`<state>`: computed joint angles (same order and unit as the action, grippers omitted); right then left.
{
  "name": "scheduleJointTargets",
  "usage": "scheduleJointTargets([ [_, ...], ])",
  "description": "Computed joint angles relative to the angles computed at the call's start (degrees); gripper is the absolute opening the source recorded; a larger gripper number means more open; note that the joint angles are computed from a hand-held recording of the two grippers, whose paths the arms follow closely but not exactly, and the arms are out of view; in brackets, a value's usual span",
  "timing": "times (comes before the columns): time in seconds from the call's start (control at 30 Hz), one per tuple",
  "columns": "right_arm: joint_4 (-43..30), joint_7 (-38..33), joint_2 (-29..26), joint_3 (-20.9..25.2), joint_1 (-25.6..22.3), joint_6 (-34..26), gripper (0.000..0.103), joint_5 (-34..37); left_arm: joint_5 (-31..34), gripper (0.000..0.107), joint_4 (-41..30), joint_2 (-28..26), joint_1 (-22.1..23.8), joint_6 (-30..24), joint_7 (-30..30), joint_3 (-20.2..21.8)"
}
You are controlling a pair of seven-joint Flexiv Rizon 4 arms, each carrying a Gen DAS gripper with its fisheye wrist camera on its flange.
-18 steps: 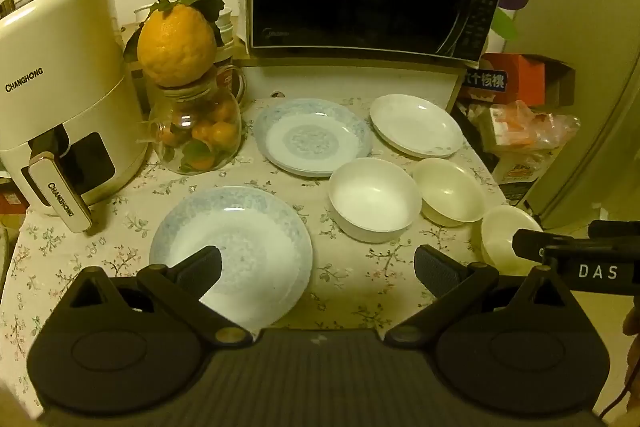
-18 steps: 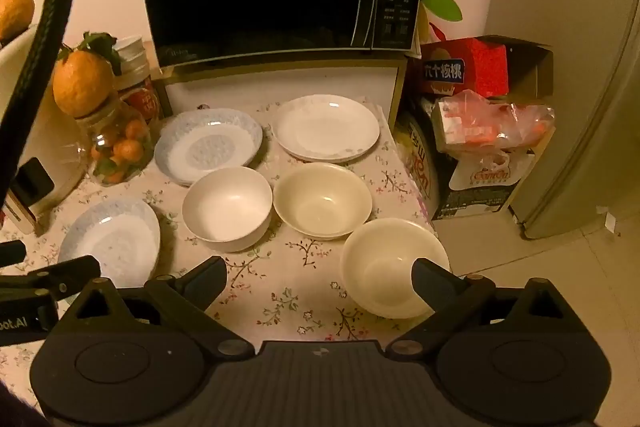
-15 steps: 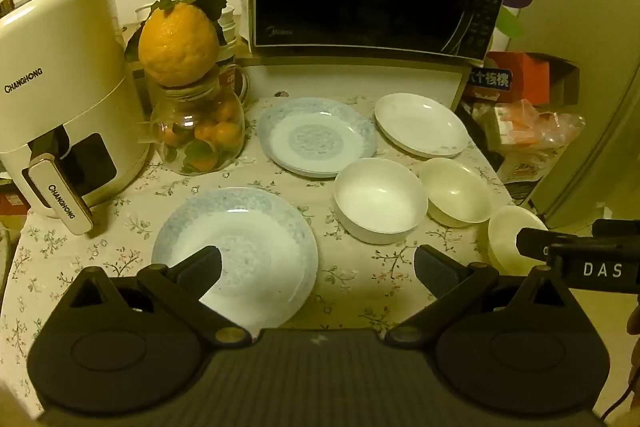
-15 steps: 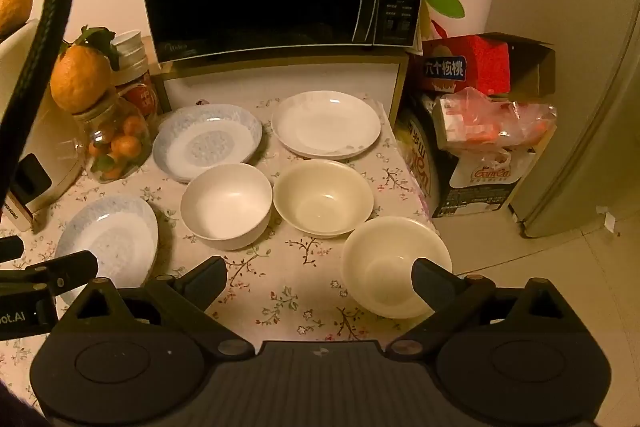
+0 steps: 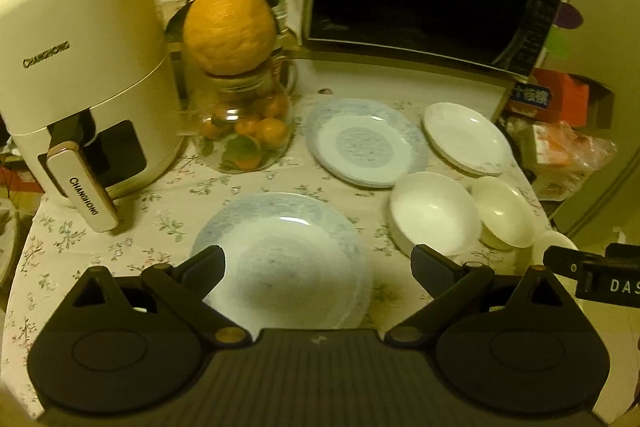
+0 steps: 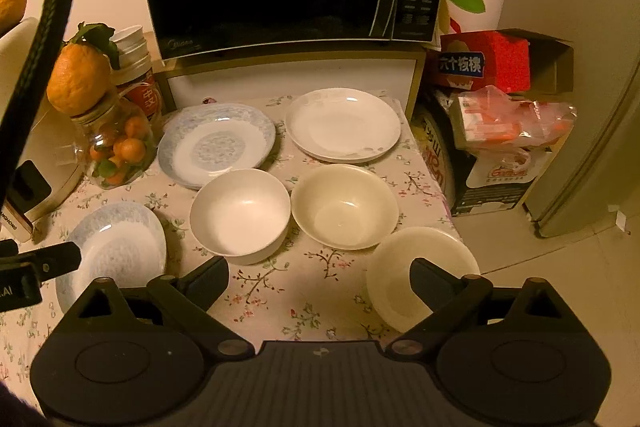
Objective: Organize plates and bowls
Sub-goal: 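Close both grippers on the rim of the blue-patterned plate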
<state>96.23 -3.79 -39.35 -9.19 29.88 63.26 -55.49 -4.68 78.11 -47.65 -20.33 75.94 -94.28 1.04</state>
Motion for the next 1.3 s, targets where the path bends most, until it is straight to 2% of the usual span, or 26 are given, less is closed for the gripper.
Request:
scheduleJointTargets([
  [0.07, -1.3, -1.1, -1.2, 0.8, -0.6, 0.5, 0.094, 1.3, -0.4, 0.097, -0.5, -0.4, 0.6, -0.9, -0.1, 0.0],
  [0.17, -4.5, -6.4, -3.3, 5.0, -2.7, 0.4, 0.092, 9.0, -0.6, 0.095, -1.5, -1.1, 1.0, -2.2, -1.1, 1.0],
  [0.27, -6.9, -10.0, -5.2, 6.0, -2.6, 0.9, 0.091, 14.0, -0.1, 0.095, -2.4, -1.7, 1.5, -2.9, -1.8, 1.9],
  [0.33, -8.2, -11.2, -6.5, 4.7, -1.5, 0.9, 0.091, 15.1, 0.4, 0.095, -3.5, -2.4, 1.5, -4.3, -2.3, 2.6],
  [0.43, -11.2, -14.0, -8.7, 5.6, -1.5, 0.8, 0.088, 18.9, 1.1, 0.089, -4.5, -3.1, 2.0, -6.3, -3.2, 3.2],
  [0.53, -13.5, -15.1, -10.6, 4.7, -0.7, -0.7, 0.086, 21.2, 0.6, 0.087, -5.0, -3.5, 3.5, -7.3, -3.1, 1.8],
  [0.6, -15.5, -15.8, -12.2, 5.3, -0.9, -0.4, 0.085, 23.1, 0.1, 0.081, -5.2, -3.9, 4.3, -7.5, -3.1, 1.1],
  [0.67, -17.6, -17.7, -13.8, 6.6, -1.5, -1.2, 0.078, 25.5, -0.1, 0.074, -6.1, -4.7, 4.7, -8.3, -2.8, 0.9],
  [0.73, -19.6, -19.0, -15.1, 7.5, -1.7, -2.1, 0.076, 27.7, 0.2, 0.070, -7.3, -5.5, 4.8, -9.2, -2.7, 1.3],
  [0.8, -21.2, -19.9, -16.5, 7.6, -1.5, -2.0, 0.076, 29.0, 0.6, 0.066, -8.2, -6.3, 5.0, -9.7, -2.8, 1.8],
  [1.07, -28.1, -26.1, -20.8, 9.3, -1.5, -5.2, 0.070, 33.3, -2.0, 0.064, -10.7, -9.2, 7.9, -13.0, -2.0, -0.7],
  [1.23, -31.0, -27.0, -22.6, 9.0, -1.1, -5.8, 0.069, 35.0, -3.3, 0.059, -11.4, -10.5, 8.9, -14.6, -0.3, -2.0],
  [1.3, -31.6, -27.2, -23.1, 9.2, -1.1, -5.5, 0.067, 35.7, -4.1, 0.052, -11.6, -11.0, 9.2, -15.1, -0.1, -2.5],
])
